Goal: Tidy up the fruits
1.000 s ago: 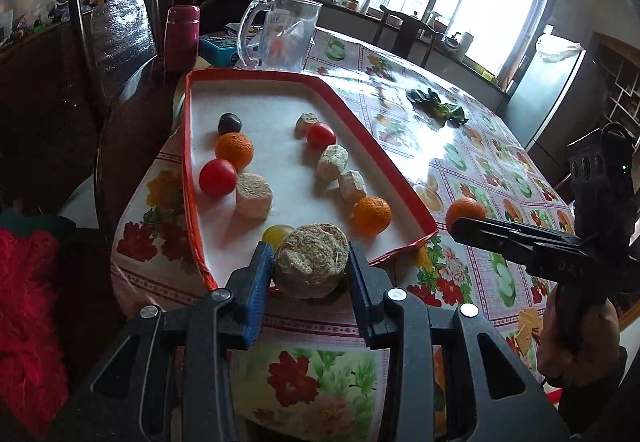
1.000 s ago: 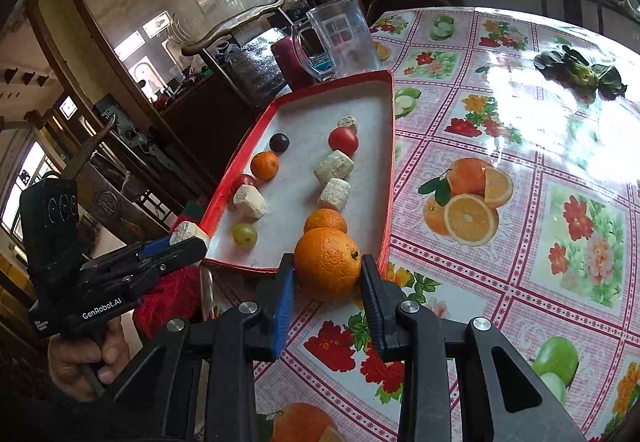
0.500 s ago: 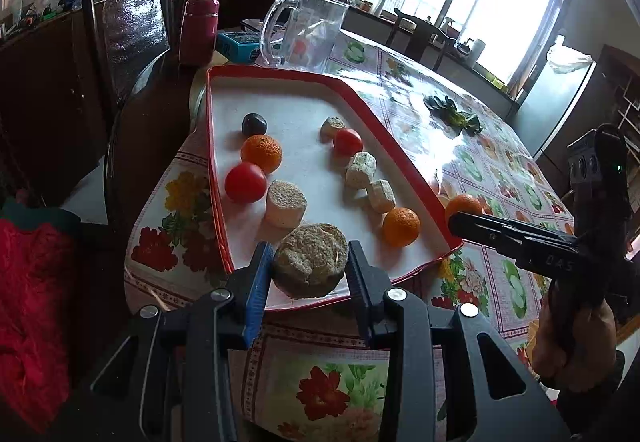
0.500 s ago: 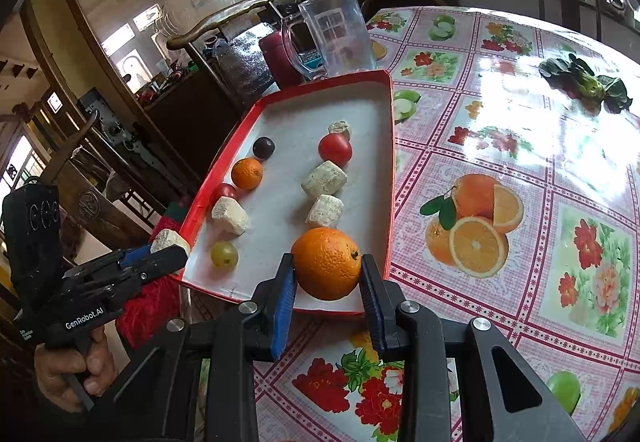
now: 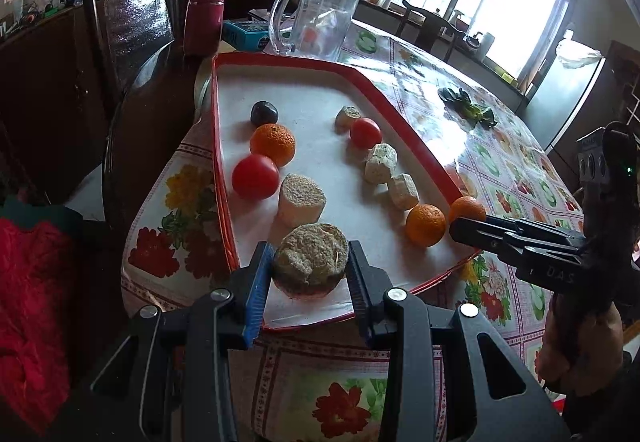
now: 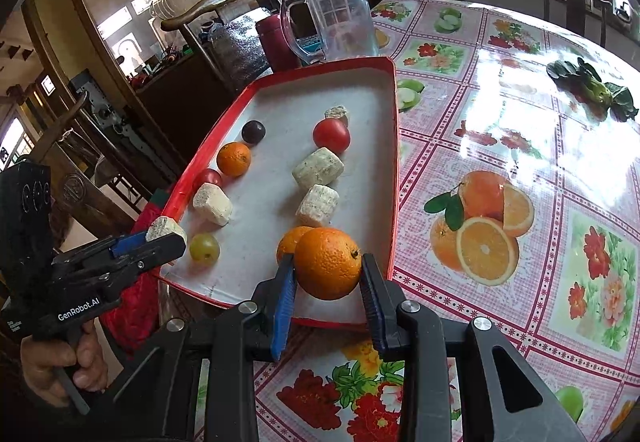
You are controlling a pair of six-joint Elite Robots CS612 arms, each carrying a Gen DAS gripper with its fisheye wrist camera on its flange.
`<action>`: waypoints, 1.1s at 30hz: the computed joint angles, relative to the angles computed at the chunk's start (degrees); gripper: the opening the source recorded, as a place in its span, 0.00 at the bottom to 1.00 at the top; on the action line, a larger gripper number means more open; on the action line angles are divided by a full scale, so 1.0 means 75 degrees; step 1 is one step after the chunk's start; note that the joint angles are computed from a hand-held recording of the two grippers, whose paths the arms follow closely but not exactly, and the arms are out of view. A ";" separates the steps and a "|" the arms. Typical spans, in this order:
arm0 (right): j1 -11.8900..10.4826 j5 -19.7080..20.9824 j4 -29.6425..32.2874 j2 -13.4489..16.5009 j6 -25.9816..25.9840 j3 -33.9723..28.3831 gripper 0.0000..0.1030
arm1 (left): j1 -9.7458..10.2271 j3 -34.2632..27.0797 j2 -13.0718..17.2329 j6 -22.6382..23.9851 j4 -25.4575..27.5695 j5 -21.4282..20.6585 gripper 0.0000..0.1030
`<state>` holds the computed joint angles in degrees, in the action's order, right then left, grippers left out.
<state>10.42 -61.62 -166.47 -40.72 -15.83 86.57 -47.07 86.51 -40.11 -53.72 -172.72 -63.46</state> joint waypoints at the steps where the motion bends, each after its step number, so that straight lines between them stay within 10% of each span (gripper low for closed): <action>1: -0.0001 0.0021 0.0012 0.0002 -0.0010 -0.0002 0.33 | 0.0003 -0.0011 0.0004 0.0004 0.0010 -0.0014 0.34; 21: -0.0185 0.0441 -0.0345 -0.0229 0.0158 0.0352 0.48 | -0.0121 0.0051 -0.0148 0.0012 0.0318 0.0176 0.49; 33: -0.0374 0.0613 -0.0242 -0.0611 -0.1062 0.0854 0.83 | -0.0429 0.0145 -0.0352 0.0126 0.1133 0.0777 0.65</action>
<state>7.62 -57.03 -168.28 -45.30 -23.79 92.98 -50.28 87.60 -42.75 -52.77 -164.22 -57.63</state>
